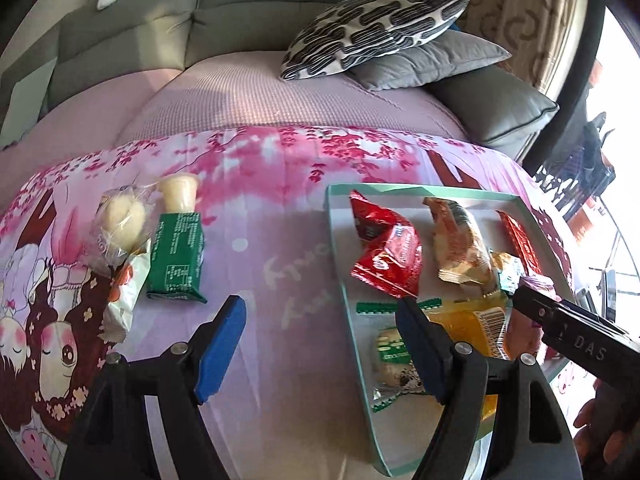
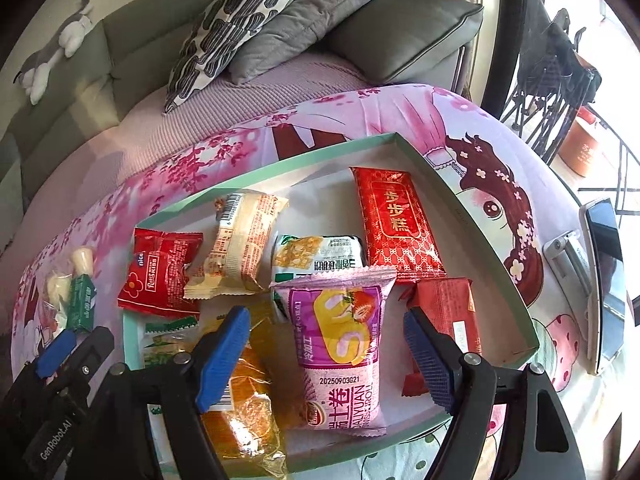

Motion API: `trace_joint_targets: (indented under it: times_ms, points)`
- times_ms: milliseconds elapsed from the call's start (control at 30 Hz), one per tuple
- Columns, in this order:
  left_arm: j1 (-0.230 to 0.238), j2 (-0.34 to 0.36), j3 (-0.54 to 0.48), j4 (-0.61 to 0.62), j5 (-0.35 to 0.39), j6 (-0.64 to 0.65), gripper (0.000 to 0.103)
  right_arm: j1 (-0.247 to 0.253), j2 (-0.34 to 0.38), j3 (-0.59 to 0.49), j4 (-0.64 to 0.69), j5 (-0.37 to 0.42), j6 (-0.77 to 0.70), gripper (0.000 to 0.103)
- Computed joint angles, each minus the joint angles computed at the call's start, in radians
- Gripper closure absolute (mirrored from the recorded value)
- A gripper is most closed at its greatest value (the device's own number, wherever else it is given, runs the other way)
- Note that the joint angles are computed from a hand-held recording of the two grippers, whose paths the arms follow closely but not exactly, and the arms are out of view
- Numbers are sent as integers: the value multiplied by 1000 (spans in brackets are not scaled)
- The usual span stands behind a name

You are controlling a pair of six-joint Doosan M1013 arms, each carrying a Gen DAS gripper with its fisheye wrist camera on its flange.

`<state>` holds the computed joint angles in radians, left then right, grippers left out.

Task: Organize snacks
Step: 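Withdraw both tools from the tray toward the remaining snacks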

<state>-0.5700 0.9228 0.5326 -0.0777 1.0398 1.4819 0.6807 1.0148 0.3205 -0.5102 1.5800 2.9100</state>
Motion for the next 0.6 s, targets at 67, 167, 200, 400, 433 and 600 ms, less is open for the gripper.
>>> trace_joint_targets:
  times_ms: [67, 167, 200, 400, 433, 600]
  points:
    - [3, 0, 1, 2, 2, -16, 25, 0, 14, -26, 4, 5, -17, 21]
    - [6, 5, -7, 7, 14, -35, 25, 1, 31, -60, 8, 18, -36, 21]
    - [6, 7, -9, 6, 17, -38, 25, 1, 33, -63, 10, 18, -38, 21]
    - [8, 11, -14, 17, 30, -58, 22, 0, 30, -56, 16, 0, -46, 18]
    - [7, 14, -19, 25, 34, -64, 19, 1, 28, -51, 15, -9, -45, 9]
    - [5, 7, 1, 75, 3, -105, 5, 1, 28, -46, 15, -29, -57, 0]
